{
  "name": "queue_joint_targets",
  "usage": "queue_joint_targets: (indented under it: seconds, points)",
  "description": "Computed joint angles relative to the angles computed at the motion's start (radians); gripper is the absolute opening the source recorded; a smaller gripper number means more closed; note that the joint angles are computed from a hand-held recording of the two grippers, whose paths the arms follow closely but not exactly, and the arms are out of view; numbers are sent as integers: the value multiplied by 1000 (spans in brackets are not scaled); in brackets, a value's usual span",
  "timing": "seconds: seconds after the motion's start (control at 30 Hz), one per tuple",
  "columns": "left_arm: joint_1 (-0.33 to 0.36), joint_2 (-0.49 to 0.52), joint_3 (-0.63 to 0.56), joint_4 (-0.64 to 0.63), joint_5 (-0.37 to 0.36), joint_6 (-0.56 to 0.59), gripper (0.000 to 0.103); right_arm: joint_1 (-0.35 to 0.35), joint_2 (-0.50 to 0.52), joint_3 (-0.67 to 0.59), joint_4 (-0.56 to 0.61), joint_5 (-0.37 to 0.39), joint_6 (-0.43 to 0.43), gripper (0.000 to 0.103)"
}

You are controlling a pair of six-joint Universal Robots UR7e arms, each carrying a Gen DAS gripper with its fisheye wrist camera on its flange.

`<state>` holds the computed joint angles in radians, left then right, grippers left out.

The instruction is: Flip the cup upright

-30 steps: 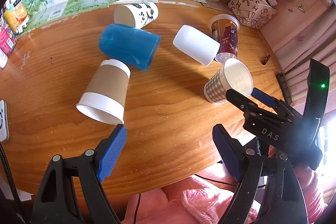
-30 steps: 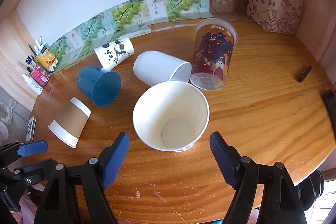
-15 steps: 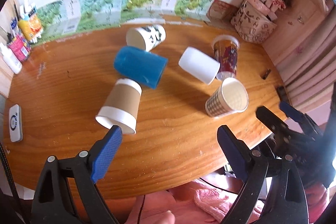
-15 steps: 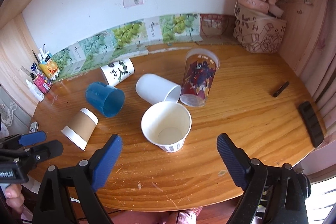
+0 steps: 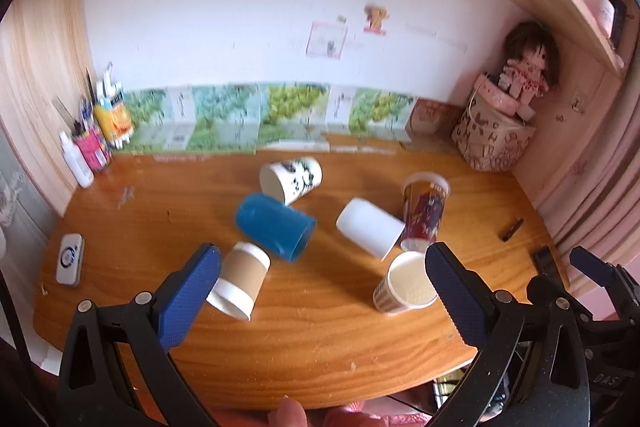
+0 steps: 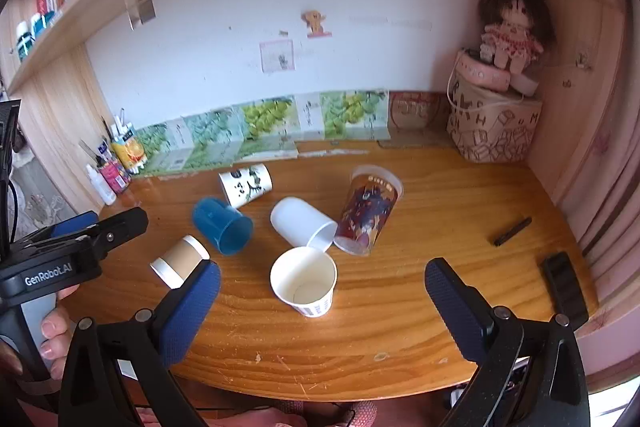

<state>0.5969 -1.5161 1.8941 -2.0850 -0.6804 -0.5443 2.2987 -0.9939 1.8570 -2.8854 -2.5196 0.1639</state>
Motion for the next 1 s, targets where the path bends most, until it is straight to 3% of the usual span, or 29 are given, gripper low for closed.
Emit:
queue_joint_targets:
  seconds: [0.2, 0.37, 0.63, 0.73, 1.0]
  points:
    - [-71, 21, 8, -50, 131, -1, 102, 14, -42, 10, -126, 36, -107, 102]
    - [-113, 14, 34, -167, 204, 25, 102, 21, -49, 13, -254, 66, -185, 102]
    - [-183, 15, 87, -329, 377, 85, 102, 34, -16, 13, -450, 105, -336, 102]
    - [-200, 18, 98, -301, 433, 78, 102, 40, -7, 16, -481, 111, -367, 103]
    - [-230, 27, 128, -373, 501, 119, 102, 50, 8, 37, -618, 128, -429, 103]
